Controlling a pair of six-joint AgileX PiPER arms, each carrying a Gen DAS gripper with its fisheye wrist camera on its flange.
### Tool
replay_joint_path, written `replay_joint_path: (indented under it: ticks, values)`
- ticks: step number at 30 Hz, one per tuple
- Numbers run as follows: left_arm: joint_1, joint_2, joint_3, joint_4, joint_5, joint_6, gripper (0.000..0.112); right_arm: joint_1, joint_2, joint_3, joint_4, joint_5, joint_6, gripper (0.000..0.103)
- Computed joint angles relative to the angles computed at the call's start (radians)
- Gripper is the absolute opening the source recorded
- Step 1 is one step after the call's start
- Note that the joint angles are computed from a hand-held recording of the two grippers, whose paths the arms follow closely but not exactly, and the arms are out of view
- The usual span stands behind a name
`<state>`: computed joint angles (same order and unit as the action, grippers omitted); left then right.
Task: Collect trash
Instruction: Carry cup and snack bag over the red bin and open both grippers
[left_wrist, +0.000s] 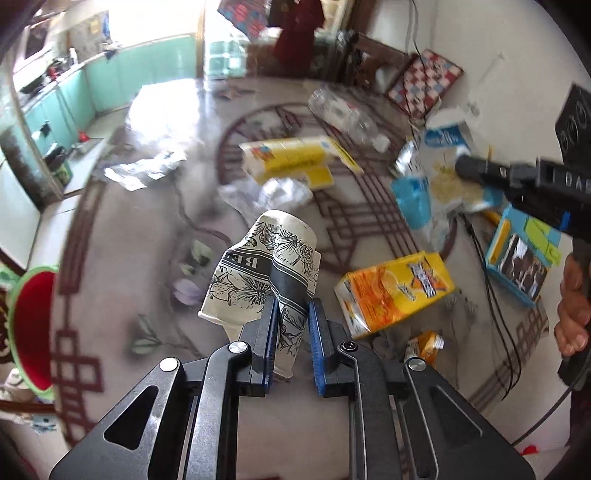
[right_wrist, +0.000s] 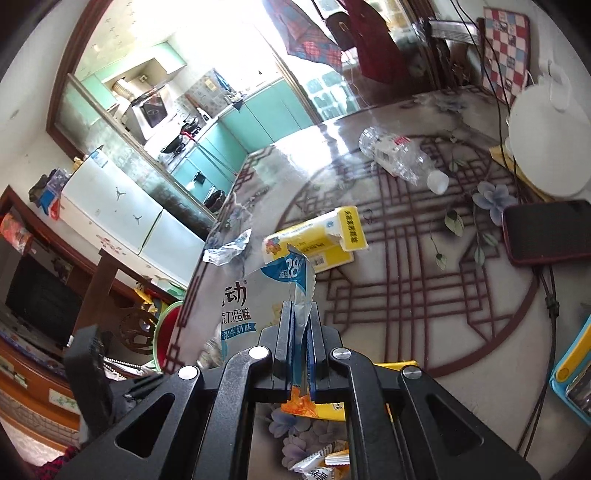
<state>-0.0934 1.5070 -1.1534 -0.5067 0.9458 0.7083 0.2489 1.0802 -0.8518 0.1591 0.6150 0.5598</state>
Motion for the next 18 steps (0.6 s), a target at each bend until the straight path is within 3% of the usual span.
replay_joint_path:
  ticks: [4,14,18]
  values:
    - [0.088,0.015,-0.078,-0.020,0.039,-0.043,0.016,0.079,0.045,-0.067,-0.076,-0.003,0.059,0.004]
    - [0.263,0.051,-0.155,-0.032,0.003,-0.040,0.016,0.228,0.207,-0.215,-0.128,-0.027,0.097,0.004]
    - [0.341,0.087,-0.194,-0.056,0.027,-0.001,0.016,0.281,0.283,-0.294,-0.176,-0.020,0.140,0.004]
